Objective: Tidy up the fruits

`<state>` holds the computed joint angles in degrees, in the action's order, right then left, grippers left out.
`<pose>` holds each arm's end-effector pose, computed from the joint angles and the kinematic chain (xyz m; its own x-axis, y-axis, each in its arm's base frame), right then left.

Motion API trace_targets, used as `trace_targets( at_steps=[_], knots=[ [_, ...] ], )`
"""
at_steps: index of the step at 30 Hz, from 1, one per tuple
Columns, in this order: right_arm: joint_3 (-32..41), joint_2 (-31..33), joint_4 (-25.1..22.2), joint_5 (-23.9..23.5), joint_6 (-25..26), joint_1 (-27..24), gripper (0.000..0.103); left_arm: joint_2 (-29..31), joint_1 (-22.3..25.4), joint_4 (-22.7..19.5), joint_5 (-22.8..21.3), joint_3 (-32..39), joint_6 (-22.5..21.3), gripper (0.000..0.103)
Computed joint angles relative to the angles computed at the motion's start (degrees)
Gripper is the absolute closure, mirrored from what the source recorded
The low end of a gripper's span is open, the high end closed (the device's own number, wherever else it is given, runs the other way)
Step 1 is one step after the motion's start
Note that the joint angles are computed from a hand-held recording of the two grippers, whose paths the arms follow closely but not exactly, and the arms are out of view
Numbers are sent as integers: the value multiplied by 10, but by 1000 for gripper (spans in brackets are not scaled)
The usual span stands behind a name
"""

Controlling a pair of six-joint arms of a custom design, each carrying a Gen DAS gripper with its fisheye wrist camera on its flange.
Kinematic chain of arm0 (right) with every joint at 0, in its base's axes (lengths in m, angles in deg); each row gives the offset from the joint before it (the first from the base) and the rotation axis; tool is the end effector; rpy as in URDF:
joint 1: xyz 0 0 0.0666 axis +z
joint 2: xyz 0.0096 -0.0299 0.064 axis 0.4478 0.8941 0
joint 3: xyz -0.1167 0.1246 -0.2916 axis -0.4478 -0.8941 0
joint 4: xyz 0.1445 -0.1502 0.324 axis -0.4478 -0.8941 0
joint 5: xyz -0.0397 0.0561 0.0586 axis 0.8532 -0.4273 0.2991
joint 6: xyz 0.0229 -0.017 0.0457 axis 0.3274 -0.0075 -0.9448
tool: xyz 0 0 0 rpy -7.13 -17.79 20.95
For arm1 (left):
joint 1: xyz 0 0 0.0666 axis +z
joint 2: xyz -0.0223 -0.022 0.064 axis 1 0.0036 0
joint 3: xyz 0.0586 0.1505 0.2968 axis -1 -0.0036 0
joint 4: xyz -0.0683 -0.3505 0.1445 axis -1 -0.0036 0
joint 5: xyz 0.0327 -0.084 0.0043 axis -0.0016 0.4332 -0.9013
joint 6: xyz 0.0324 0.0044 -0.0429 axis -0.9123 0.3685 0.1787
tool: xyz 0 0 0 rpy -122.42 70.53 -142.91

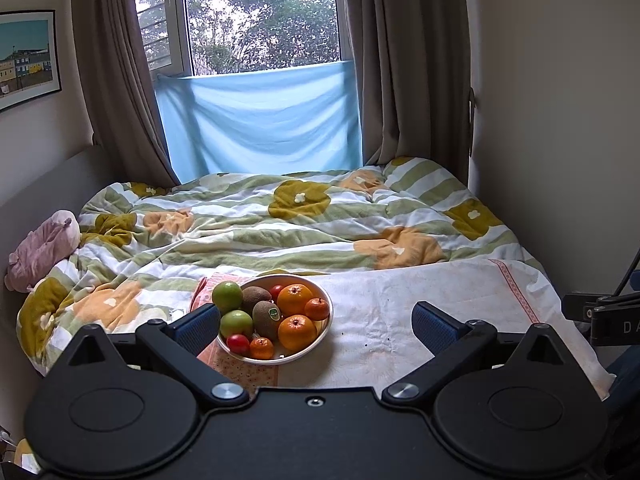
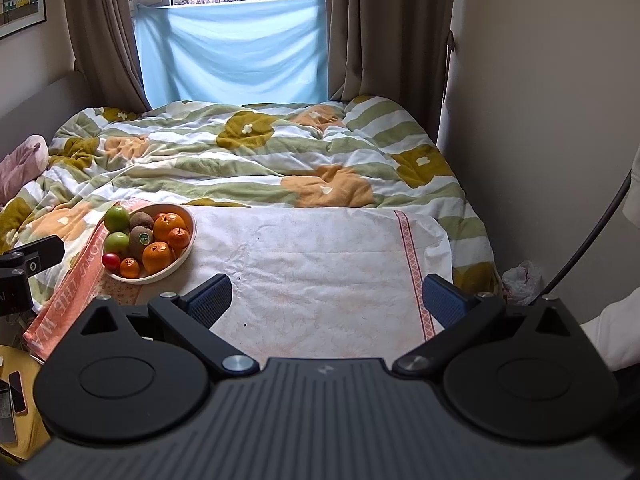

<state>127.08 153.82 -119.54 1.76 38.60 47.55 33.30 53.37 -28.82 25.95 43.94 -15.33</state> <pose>0.4161 0.1523 0.5953 -0.6085 -0.1116 -0.7856 -0.1596 0.9870 -0.0166 0.3752 -0.2491 0.5975 -0.5419 -0.0033 -0.8404 -0.1567 0.9829 0.0972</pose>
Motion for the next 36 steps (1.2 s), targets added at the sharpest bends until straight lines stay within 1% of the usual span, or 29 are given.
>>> trace_targets(
  at_steps=[12, 21, 24, 32, 36],
  knots=[
    [3, 3, 1, -3, -1, -2, 0, -1, 2, 5, 1, 2, -9, 0],
    [5, 4, 1, -5, 0, -5, 0, 0, -2, 3, -2, 5, -1, 0],
    [4, 3, 2, -5, -1, -4, 0, 3, -7, -1, -11, 11, -2, 0],
    [6, 1, 4, -1, 1, -3, 0, -8, -16, 18, -23, -4, -9, 0],
    [7, 1, 7, 0, 0, -2, 0, -7, -13, 21, -14, -3, -1, 0]
  ],
)
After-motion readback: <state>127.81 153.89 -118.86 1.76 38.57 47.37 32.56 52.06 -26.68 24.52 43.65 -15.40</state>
